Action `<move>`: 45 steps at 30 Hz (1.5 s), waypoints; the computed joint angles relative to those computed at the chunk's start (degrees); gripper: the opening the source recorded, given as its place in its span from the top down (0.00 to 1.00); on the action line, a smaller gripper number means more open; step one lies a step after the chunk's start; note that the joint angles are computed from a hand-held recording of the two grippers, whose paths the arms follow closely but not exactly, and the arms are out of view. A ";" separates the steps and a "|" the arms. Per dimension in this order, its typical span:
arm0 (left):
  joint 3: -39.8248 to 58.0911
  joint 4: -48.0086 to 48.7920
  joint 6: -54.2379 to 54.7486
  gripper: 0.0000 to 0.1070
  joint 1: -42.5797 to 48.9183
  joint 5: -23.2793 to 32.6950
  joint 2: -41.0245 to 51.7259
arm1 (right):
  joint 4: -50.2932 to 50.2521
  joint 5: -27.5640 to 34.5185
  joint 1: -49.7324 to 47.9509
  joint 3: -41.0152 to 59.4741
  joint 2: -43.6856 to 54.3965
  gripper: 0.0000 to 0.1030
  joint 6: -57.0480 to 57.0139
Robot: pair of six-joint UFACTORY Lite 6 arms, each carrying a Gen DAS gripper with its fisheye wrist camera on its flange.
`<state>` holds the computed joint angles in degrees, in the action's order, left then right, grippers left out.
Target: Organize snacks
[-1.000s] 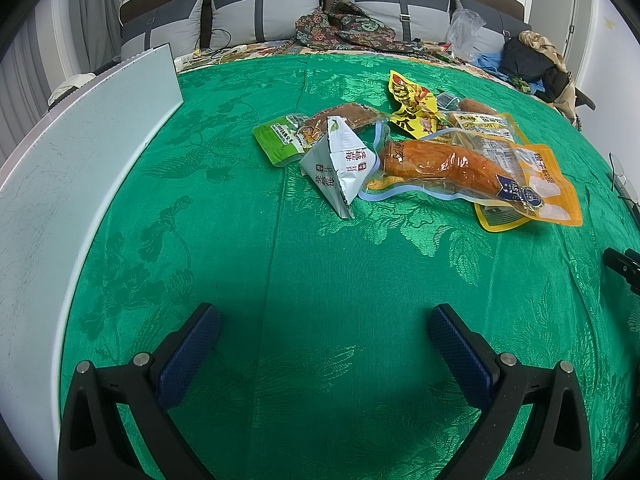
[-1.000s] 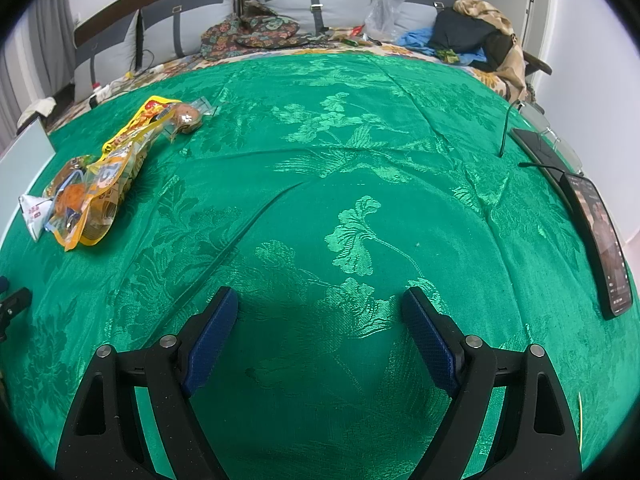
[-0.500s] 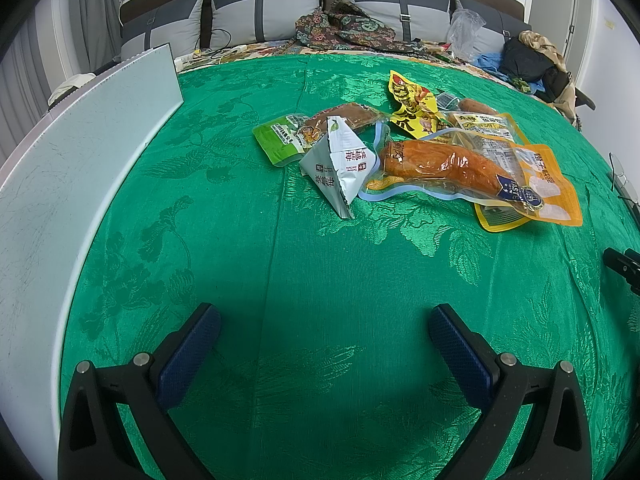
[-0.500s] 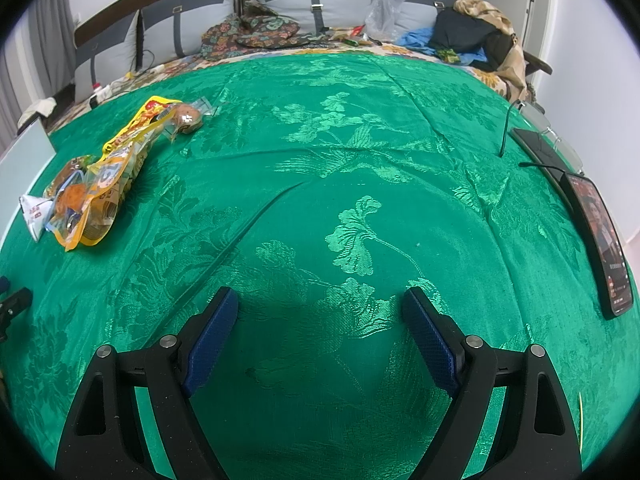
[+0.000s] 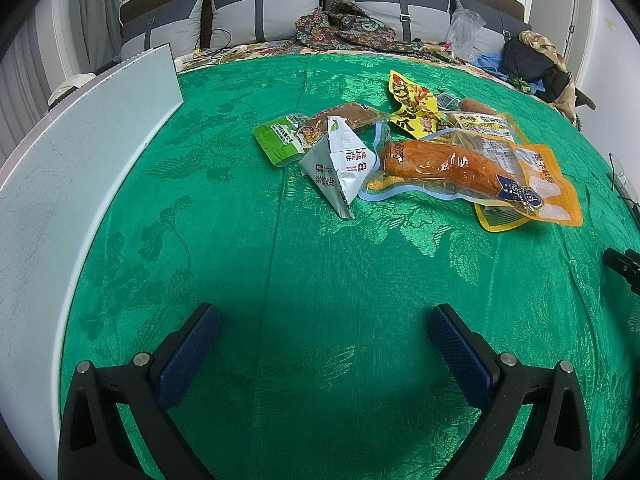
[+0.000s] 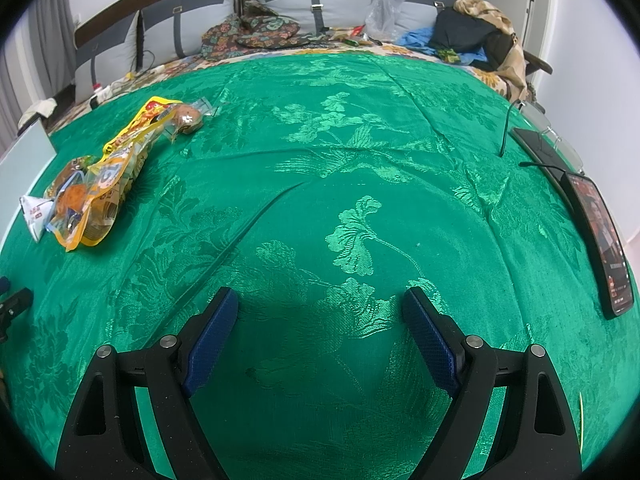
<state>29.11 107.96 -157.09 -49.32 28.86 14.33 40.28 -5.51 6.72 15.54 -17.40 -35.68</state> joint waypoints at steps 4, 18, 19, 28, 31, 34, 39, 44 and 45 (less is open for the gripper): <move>-0.01 0.05 -0.04 0.04 0.01 0.00 0.01 | 0.28 -0.02 0.08 0.04 0.04 0.15 -0.19; 0.02 0.14 -0.15 0.04 0.02 0.01 0.07 | 0.48 -0.26 0.38 0.19 0.37 0.15 -0.11; 0.06 0.17 -0.18 0.04 0.02 0.02 0.13 | 0.50 -0.34 0.43 0.25 0.50 0.15 -0.11; 0.10 0.25 -0.27 0.04 0.02 0.06 0.24 | 0.95 -0.41 0.57 0.36 0.64 0.15 -0.44; 0.00 0.36 -0.39 0.04 0.04 0.02 0.11 | 0.94 -0.36 0.52 0.33 0.57 0.15 -0.45; 0.03 0.48 -0.40 0.04 0.08 -0.02 0.17 | 0.83 -0.33 0.51 0.33 0.55 0.15 -0.32; -0.62 1.14 2.50 0.04 1.87 -3.11 -1.81 | 0.36 -0.39 0.53 0.42 0.72 0.15 0.16; -1.46 10.26 0.68 0.04 10.01 -10.46 -7.50 | -0.29 -0.44 0.53 0.50 0.87 0.15 0.83; -1.01 11.04 1.34 0.04 12.39 -11.66 -8.92 | -0.54 -0.40 0.50 0.48 0.82 0.15 1.07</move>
